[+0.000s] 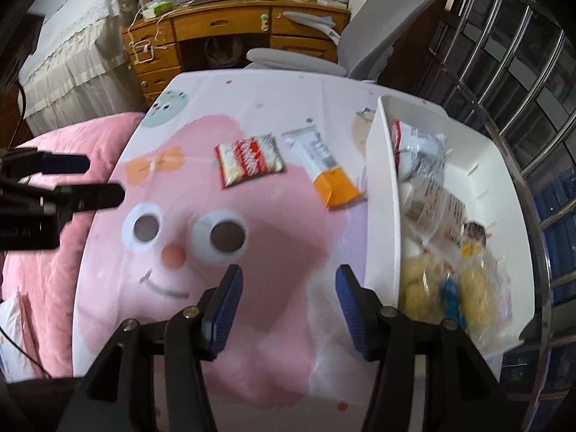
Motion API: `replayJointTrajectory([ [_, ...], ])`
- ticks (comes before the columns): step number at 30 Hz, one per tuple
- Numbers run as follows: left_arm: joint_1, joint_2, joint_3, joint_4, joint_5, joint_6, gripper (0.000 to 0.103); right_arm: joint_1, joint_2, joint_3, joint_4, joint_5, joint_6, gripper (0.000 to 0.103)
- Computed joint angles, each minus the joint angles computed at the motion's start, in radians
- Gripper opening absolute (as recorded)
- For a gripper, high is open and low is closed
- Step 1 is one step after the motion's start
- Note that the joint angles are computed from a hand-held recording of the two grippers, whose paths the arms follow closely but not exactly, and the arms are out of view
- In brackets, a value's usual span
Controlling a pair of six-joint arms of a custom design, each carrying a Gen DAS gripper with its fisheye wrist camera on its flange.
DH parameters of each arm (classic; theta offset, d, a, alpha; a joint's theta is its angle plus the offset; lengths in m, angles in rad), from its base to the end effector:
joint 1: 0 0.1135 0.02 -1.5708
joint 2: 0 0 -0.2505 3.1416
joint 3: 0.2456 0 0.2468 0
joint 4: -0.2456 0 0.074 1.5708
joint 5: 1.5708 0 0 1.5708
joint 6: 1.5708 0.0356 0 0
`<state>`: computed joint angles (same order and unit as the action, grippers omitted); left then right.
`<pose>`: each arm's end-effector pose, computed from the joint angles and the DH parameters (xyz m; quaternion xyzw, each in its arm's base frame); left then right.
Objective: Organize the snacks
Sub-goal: 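Lower the left tool onto the red Cookies packet and close it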
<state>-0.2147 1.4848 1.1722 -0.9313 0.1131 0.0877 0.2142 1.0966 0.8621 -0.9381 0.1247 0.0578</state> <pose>0.2726 -0.0636 0.2430 0.1575 0.9725 -0.0660 0.1586 0.1913 0.0371 0.2383 -0.0641 0.9763 -0.0338 0.2039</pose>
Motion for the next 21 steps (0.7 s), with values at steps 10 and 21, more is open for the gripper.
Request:
replayJointTrajectory([
  [10, -0.03, 0.29, 0.129, 0.135, -0.026, 0.028, 0.077, -0.087, 0.253, 0.09, 0.21, -0.009, -0.134, 0.06],
  [21, -0.045, 0.486, 0.189, 0.302, 0.039, 0.133, 0.077, -0.113, 0.482, 0.187, 0.313, -0.034, -0.291, 0.06],
])
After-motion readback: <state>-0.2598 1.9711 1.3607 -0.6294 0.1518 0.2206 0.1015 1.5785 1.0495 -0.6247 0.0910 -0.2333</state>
